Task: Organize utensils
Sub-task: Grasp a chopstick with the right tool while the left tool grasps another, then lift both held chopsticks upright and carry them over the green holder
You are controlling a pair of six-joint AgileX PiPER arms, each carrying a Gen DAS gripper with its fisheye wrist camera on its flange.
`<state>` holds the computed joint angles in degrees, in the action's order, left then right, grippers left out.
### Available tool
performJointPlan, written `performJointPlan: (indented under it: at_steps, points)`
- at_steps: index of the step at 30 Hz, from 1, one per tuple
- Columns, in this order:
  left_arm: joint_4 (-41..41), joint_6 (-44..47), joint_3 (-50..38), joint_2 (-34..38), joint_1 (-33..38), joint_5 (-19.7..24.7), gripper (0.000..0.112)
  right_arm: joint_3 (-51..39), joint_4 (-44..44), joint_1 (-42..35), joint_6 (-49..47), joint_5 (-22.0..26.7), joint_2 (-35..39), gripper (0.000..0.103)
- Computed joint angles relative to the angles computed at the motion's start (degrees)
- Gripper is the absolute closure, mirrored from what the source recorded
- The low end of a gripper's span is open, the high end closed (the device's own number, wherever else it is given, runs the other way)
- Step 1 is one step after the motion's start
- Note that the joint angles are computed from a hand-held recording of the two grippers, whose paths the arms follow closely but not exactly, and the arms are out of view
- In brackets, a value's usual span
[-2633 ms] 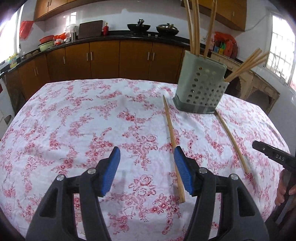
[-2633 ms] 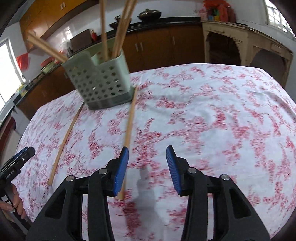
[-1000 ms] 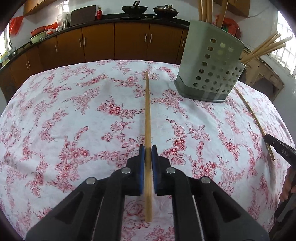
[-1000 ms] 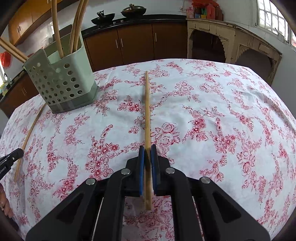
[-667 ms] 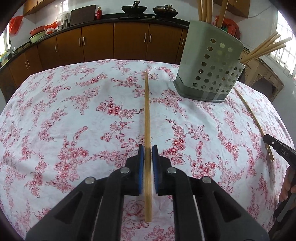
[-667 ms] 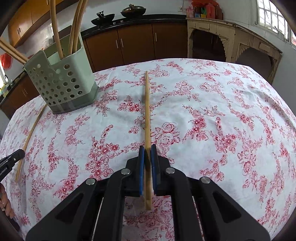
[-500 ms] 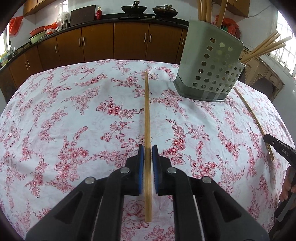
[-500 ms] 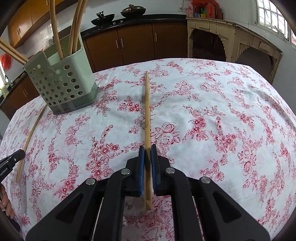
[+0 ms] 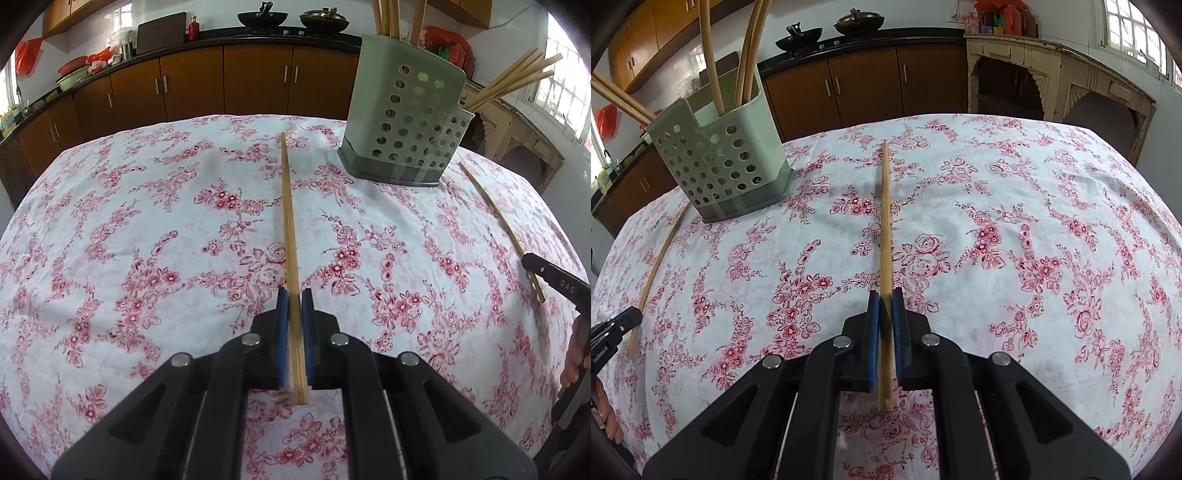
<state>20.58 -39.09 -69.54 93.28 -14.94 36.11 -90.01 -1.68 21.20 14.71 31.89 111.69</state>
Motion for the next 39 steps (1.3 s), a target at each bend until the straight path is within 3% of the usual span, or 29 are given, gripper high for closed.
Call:
performJointPlan:
  at_steps: [7, 16, 27, 39]
  points:
    - [-1.38, 2.29, 0.41, -2.13, -0.36, 1.95, 0.104, 5.67, 1.74, -1.15, -1.01, -3.43, -5.1, 0.095]
    - [2.07, 2.26, -0.61, -8.42, -1.73, 4.56, 0.104, 9.42, -3.22, -1.45, 1.95, -7.43, -11.5, 0.096]
    - [8.83, -1.33, -5.0, -13.51, -4.42, 5.23, 0.105, 8.71, -5.55, -2.03, 2.43, -11.01, -15.91, 0.096]
    - [9.9, -1.93, -11.33, -12.01, -4.29, 5.55, 0.105, 4.3, -2.93, -1.61, -0.43, -11.02, -16.38, 0.096]
